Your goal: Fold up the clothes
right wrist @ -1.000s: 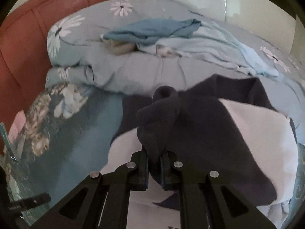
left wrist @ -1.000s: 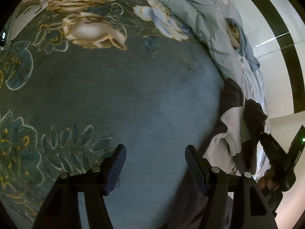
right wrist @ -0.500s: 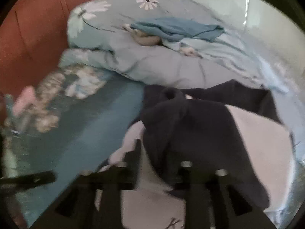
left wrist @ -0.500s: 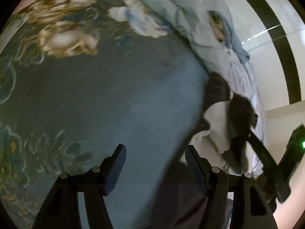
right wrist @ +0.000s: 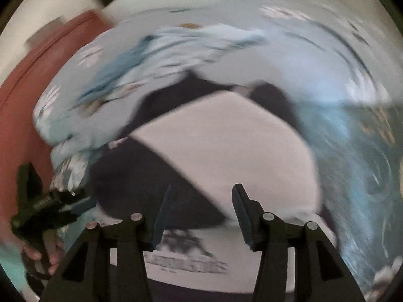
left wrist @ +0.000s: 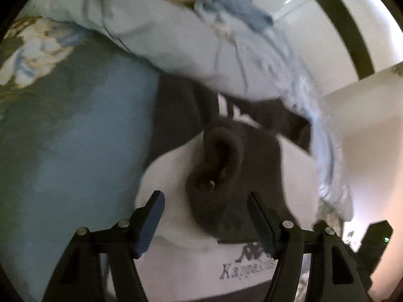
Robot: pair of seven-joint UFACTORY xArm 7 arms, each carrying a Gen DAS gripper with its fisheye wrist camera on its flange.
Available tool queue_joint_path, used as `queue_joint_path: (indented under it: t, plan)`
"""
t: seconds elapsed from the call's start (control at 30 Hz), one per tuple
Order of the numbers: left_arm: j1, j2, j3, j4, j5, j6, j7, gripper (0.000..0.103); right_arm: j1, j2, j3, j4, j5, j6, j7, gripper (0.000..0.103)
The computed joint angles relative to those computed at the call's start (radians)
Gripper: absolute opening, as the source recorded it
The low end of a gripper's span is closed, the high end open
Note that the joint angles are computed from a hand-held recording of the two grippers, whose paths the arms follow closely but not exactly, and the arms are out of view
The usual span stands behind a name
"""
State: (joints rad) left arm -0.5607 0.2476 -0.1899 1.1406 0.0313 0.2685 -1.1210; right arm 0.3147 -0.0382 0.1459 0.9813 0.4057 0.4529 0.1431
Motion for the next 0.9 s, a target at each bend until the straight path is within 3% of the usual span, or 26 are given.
queue_joint_path:
  t: [0.07, 0.1, 0.13, 0.17, 0.23, 0.4, 0.53, 0.67, 0.77, 0.9]
  plan:
    - [-0.033, 0.035, 0.033, 0.04, 0.055, 0.034, -0.049, 0.068, -0.017, -0.021, -0.019, -0.036, 0.028, 0.002, 0.018, 0.051]
    - [-0.059, 0.032, 0.061, 0.038, 0.102, 0.029, -0.095, 0.058, -0.024, -0.028, -0.027, -0.05, 0.045, 0.0, 0.018, 0.051]
    - [-0.083, 0.029, 0.087, 0.037, 0.152, 0.026, -0.143, 0.035, -0.029, -0.031, -0.033, -0.061, 0.063, -0.003, 0.014, 0.051]
    - [-0.103, 0.026, 0.11, 0.037, 0.202, 0.027, -0.191, 0.023, -0.034, -0.033, -0.037, -0.069, 0.072, -0.006, 0.018, 0.051]
    - [-0.123, 0.008, 0.137, 0.026, 0.291, 0.018, -0.269, 0.019, -0.04, -0.034, -0.039, -0.077, 0.072, -0.012, 0.033, 0.051]
    - [-0.146, -0.086, 0.202, -0.084, 0.507, -0.099, -0.54, 0.019, -0.038, -0.04, -0.044, -0.094, 0.13, -0.033, -0.017, 0.051]
    - [-0.05, -0.047, 0.098, -0.1, 0.389, -0.065, -0.448, 0.019, -0.04, -0.014, -0.041, -0.091, 0.127, -0.032, -0.03, 0.051]
    - [-0.07, -0.027, 0.133, -0.138, 0.411, -0.139, -0.511, 0.021, -0.048, -0.001, -0.036, -0.088, 0.116, -0.034, -0.024, 0.051]
    - [-0.021, -0.02, 0.072, -0.116, 0.311, -0.11, -0.398, 0.022, -0.055, 0.003, -0.034, -0.074, 0.074, -0.009, -0.008, 0.052]
    - [0.06, -0.065, -0.037, -0.147, 0.101, -0.122, -0.186, 0.029, -0.053, -0.052, -0.043, -0.1, 0.128, 0.008, -0.045, 0.052]
